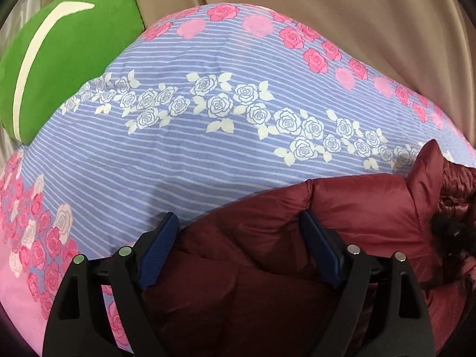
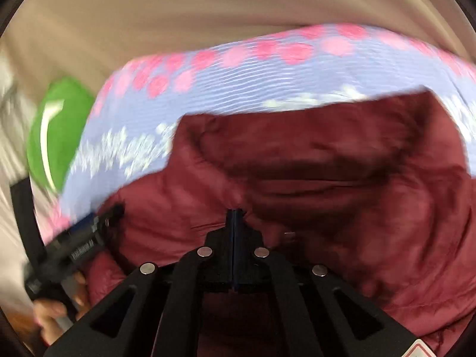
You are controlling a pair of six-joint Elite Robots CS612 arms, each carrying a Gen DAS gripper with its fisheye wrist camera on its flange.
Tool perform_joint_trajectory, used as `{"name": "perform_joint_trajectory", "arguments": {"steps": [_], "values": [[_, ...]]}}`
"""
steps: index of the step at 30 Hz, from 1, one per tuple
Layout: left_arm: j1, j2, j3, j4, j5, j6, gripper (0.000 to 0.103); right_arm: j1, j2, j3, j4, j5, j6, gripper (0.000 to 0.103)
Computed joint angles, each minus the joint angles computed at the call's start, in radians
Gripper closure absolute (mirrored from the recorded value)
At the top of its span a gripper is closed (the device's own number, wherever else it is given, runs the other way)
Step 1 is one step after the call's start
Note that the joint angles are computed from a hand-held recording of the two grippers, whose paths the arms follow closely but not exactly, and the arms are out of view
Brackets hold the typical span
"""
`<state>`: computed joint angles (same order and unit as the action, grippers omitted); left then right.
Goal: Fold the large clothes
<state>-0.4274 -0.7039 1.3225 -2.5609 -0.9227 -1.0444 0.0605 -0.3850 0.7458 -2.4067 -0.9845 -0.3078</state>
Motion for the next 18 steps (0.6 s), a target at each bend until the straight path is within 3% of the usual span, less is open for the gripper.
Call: {"name": "perform_joint_trajectory", "arguments": {"steps": [2, 4, 6, 9, 11, 13, 15, 16, 18], "values": [[-0.003, 0.000, -0.002, 0.009, 0.007, -0.007, 0.020, 0.003, -0.039, 0.067, -0.081, -0.033, 0.001, 0.103], [-0.005, 0.000, 0.000, 0.006, 0.006, -0.012, 0.020, 0.010, -0.075, 0.132, -0.157, -0.014, -0.043, 0.102], [-0.005, 0.004, -0.009, 0.019, 0.010, -0.012, 0.019, 0.030, -0.084, 0.134, -0.153, -0.001, -0.119, 0.102], [-0.004, 0.008, -0.017, 0.028, 0.008, -0.015, 0.018, 0.066, -0.049, 0.065, -0.105, -0.082, -0.172, 0.103], [-0.002, 0.009, -0.017, 0.023, 0.005, -0.016, 0.017, 0.083, -0.009, 0.010, -0.179, -0.225, -0.126, 0.103], [-0.002, 0.006, -0.016, 0.032, 0.006, -0.019, 0.016, 0.070, 0.041, -0.071, -0.192, -0.280, -0.032, 0.103], [0.002, 0.007, -0.017, 0.026, 0.002, -0.015, 0.016, 0.032, 0.044, -0.096, -0.113, -0.167, 0.073, 0.103], [0.003, 0.006, -0.016, 0.023, 0.000, -0.014, 0.016, 0.015, 0.025, -0.065, -0.127, -0.111, 0.089, 0.103], [0.003, 0.005, -0.013, 0.017, 0.003, -0.015, 0.016, -0.014, -0.045, 0.064, -0.227, -0.056, 0.032, 0.103]]}}
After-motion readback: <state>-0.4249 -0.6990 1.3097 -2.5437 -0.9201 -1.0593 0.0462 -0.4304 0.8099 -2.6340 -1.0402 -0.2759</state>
